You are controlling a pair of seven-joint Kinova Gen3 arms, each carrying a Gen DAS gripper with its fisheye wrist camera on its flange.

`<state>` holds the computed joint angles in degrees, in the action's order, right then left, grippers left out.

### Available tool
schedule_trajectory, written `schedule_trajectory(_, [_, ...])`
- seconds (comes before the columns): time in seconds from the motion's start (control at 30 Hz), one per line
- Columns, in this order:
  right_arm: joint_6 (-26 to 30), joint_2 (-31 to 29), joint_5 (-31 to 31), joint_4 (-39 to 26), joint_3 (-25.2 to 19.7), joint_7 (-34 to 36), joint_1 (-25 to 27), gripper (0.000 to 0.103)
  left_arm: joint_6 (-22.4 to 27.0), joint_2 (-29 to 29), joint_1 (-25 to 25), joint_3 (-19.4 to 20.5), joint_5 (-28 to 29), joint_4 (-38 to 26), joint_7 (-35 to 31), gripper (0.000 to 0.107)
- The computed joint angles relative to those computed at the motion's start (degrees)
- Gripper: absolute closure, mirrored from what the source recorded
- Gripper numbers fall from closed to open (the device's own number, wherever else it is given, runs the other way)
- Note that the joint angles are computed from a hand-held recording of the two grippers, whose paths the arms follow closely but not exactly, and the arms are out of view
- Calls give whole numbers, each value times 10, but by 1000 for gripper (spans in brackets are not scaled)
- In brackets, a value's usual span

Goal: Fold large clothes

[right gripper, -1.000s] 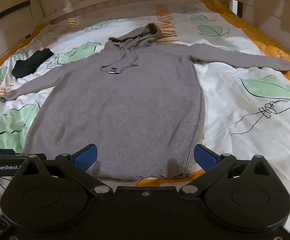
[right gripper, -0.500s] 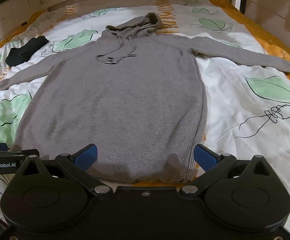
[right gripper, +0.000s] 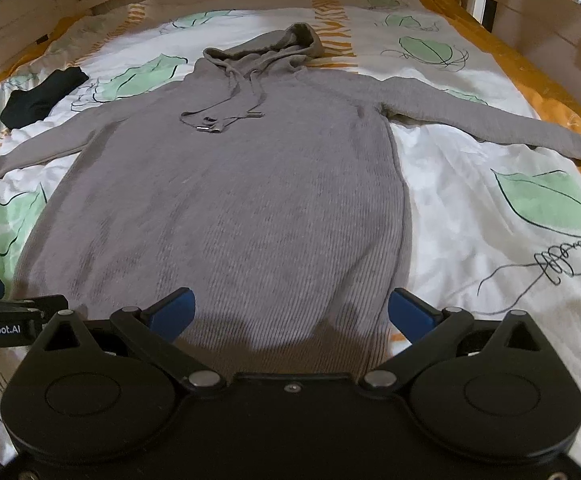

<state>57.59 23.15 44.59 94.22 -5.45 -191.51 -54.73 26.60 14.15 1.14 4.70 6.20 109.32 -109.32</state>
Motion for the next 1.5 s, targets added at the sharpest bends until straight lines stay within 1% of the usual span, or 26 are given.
schedule_trajectory(0.23, [-12,2,-6,-2,7,19,20,1,7,27,20,-7,-24,-39,29,18])
schedule_trajectory(0.37, [-38,-4,-6,7,12,26,39,1,8,48,28,-6,-32,-70,42,18])
schedule_trajectory(0.43, [-57,-11,-2,17,17,22,49,1,1,59,36,-10,-41,-85,51,18])
schedule_trajectory(0.5, [-89,-22,5,36,23,8,63,1,-6,73,48,-15,-54,-103,64,18])
schedule_trajectory(0.63, [-168,-48,6,77,35,-15,110,1,-5,106,60,-17,-70,-148,77,18])
schedule_trajectory(0.77, [-198,-66,13,102,51,-25,145,1,-12,143,60,-9,-70,-193,79,18])
schedule_trajectory(0.97, [-218,-87,38,139,76,-71,206,1,-15,203,46,11,-46,-266,75,18])
schedule_trajectory(1.03, [-214,-90,38,145,82,-81,231,1,-22,221,47,11,-42,-285,75,18])
schedule_trajectory(1.1, [-211,-93,46,154,87,-87,253,1,-39,235,59,-1,-48,-295,80,18])
schedule_trajectory(1.2, [-199,-91,56,162,92,-99,281,1,-62,255,92,-36,-74,-309,98,18])
schedule_trajectory(1.3, [-210,-91,67,181,100,-119,311,1,-60,280,99,-40,-93,-334,96,18])
schedule_trajectory(1.37, [-221,-89,61,192,105,-121,335,1,-47,294,95,-33,-97,-350,90,18])
schedule_trajectory(1.43, [-235,-87,69,209,115,-149,348,1,-27,310,88,-22,-97,-369,80,18])
schedule_trajectory(1.5, [-248,-86,74,225,124,-178,360,1,-44,314,71,-4,-88,-361,65,17])
